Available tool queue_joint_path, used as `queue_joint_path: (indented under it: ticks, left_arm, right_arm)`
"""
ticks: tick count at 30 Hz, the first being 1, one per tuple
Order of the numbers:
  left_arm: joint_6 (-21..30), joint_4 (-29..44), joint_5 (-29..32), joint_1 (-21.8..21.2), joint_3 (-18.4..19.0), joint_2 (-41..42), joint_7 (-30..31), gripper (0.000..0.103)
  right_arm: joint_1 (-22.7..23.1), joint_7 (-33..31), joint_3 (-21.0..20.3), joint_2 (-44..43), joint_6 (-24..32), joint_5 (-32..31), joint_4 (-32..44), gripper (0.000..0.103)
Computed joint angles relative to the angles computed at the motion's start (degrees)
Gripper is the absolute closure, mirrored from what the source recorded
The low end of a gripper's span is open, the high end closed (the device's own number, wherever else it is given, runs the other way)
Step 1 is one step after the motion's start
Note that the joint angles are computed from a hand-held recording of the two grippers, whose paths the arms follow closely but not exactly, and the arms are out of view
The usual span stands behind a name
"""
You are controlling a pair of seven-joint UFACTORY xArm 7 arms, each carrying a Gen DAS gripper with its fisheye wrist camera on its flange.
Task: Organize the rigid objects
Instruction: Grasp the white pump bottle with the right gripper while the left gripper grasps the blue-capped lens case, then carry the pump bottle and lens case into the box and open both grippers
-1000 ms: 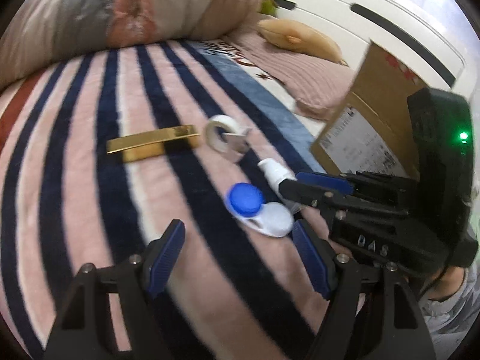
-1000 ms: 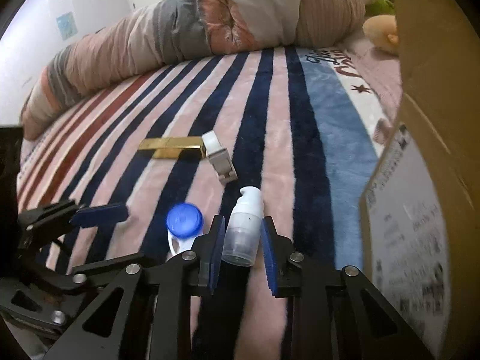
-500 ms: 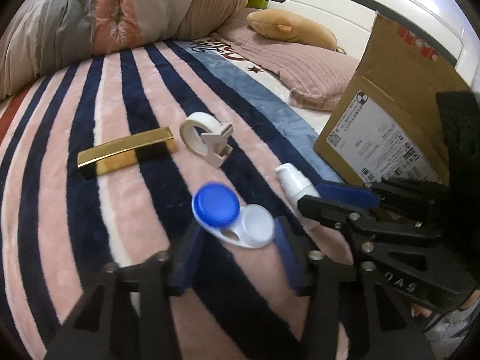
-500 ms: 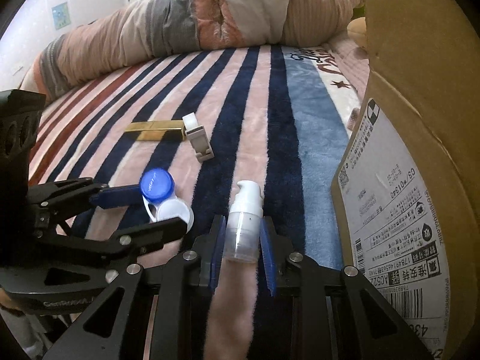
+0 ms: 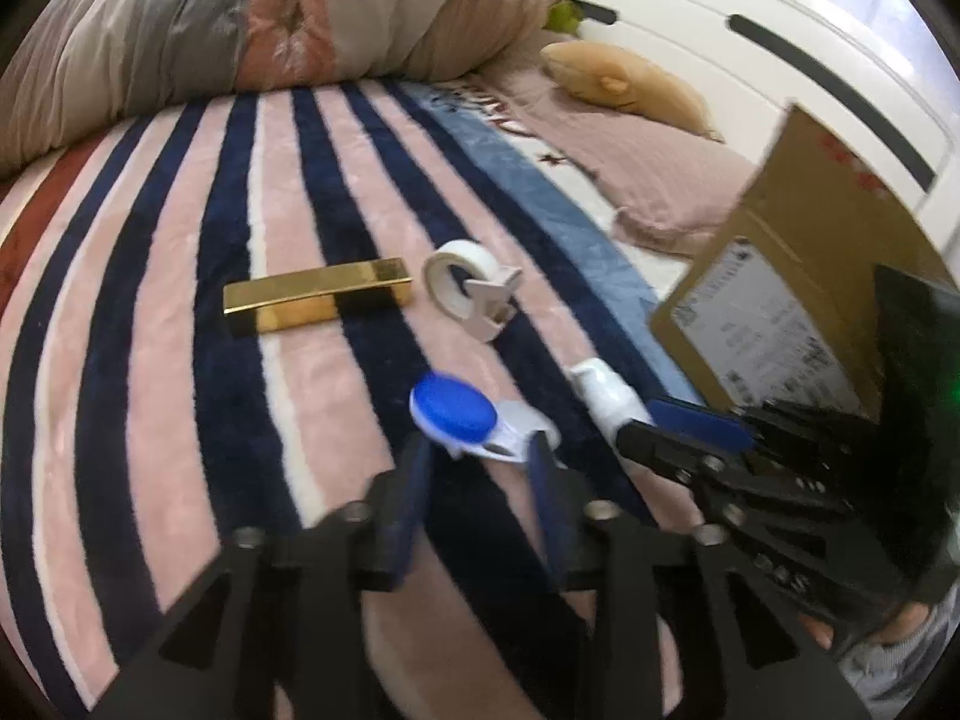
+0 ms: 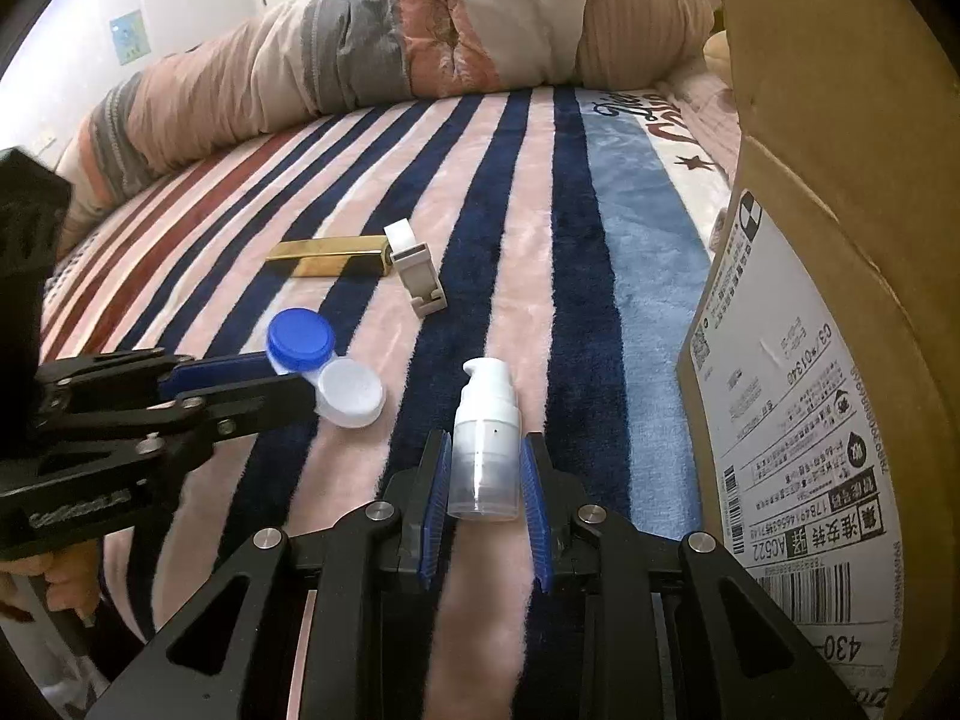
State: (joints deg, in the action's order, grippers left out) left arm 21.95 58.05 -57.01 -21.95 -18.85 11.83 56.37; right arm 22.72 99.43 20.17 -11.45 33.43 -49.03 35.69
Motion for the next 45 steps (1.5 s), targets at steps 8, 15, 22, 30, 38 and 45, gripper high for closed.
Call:
queue_joint_path:
  ticks: [8,15,22,30,38,45]
  left_arm:
    - [-7.7,0.4,12.8,-3.0,0.1,2.8,-12.5,0.030]
    - [-14.1,-1.9,17.7,-1.3,-3.4,3.3,-18.5,0.045]
    - [-15.9,-4.8,11.1,4.8,-9.6,-1.0,-13.7,0.045]
    - [-12.3,-10.9,0.6,1.8,-3.6,-18.2,-7.1,0.045]
    - [-7.5,-7.0,-1.0,-8.1,1.5,-26.2,-3.6,0.045]
    - [-6.8,3.3,18.4,-12.6,-2.8,-16.7,-17.6,0.045]
  right_arm:
    - [-0.3,0.0,-0.3,0.9,-1.7,-1.2,-0.2,0.081]
    - [-0.4,2.0,-1.0,3.0,-2.7,-5.4,0.2,0.083]
    - [0.4,4.4,-0.9,0.4,-3.6,-7.6,-0.9,0.083]
    - [1.5,-0.1,3.9,-8.3,-1.7,-7.0,0.7,0.083]
    - [3.1,-8.7,6.6,-29.2,5.6,1.5,-4.0,0.083]
    - [6.1,-21.4,4.2,-47.5,23.0,15.0,-11.9,0.083]
